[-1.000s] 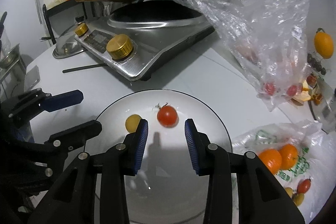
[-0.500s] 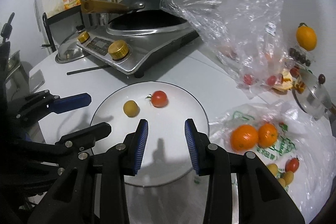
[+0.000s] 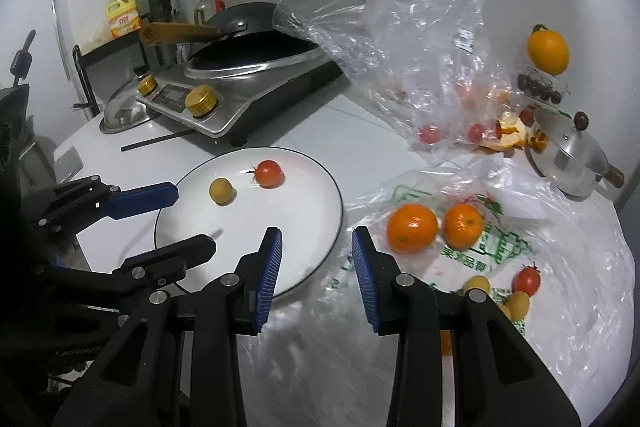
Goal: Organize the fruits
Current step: 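Move both open tools back to the fruit on the plastic bag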
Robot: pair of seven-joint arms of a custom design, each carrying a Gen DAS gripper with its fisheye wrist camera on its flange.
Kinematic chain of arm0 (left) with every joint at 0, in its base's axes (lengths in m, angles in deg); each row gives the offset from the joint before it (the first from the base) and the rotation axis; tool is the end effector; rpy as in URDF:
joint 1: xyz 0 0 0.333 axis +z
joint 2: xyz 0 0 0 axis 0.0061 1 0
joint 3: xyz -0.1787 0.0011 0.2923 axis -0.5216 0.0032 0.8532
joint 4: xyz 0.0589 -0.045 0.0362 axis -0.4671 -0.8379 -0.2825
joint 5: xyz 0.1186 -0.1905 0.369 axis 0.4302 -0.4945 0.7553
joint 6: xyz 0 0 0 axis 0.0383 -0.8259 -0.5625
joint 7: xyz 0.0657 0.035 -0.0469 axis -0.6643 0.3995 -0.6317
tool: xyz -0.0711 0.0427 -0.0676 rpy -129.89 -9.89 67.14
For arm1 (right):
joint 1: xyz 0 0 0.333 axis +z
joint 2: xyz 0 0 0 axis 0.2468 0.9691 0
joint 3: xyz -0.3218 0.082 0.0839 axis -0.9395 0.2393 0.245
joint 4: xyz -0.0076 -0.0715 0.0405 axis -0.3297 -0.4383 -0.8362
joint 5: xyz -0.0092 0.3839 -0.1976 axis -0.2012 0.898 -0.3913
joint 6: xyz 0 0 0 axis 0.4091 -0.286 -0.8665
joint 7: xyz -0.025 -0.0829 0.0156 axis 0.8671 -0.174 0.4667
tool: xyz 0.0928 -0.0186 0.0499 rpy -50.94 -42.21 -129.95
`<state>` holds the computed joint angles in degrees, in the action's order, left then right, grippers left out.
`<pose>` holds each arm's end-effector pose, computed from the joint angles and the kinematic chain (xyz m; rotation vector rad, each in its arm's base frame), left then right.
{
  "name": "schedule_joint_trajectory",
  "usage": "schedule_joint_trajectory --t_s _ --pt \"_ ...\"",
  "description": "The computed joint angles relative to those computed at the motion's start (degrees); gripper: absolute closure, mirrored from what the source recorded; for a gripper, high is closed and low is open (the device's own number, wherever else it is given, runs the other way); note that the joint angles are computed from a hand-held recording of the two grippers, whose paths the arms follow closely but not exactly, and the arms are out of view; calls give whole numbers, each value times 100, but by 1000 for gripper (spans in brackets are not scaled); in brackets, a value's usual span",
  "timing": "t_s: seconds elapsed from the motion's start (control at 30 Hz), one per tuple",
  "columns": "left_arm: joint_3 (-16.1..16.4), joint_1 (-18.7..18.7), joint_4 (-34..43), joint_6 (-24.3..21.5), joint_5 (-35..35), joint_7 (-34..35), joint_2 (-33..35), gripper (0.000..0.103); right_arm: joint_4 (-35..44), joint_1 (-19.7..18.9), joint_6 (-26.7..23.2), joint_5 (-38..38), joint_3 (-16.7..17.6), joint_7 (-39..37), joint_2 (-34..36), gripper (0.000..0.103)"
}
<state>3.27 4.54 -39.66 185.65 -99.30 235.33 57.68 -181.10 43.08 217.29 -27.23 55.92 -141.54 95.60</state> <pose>0.6785 -0.2119 0.3512 -0.9781 2.3674 -1.1620 0.6034 0.3302 0.3529 -1.6896 1.7771 -0.8131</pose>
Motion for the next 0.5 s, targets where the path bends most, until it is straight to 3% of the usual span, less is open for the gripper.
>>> schedule_joint_trajectory --t_s 0.17,0.5 --pt "-16 -99 -55 67 132 -124 -15 47 -301 -31 9 -347 -24 407 -233 64" --pt "-239 -200 -241 239 512 -320 -64 47 -1129 -429 -235 -1044 259 1354 -886 64"
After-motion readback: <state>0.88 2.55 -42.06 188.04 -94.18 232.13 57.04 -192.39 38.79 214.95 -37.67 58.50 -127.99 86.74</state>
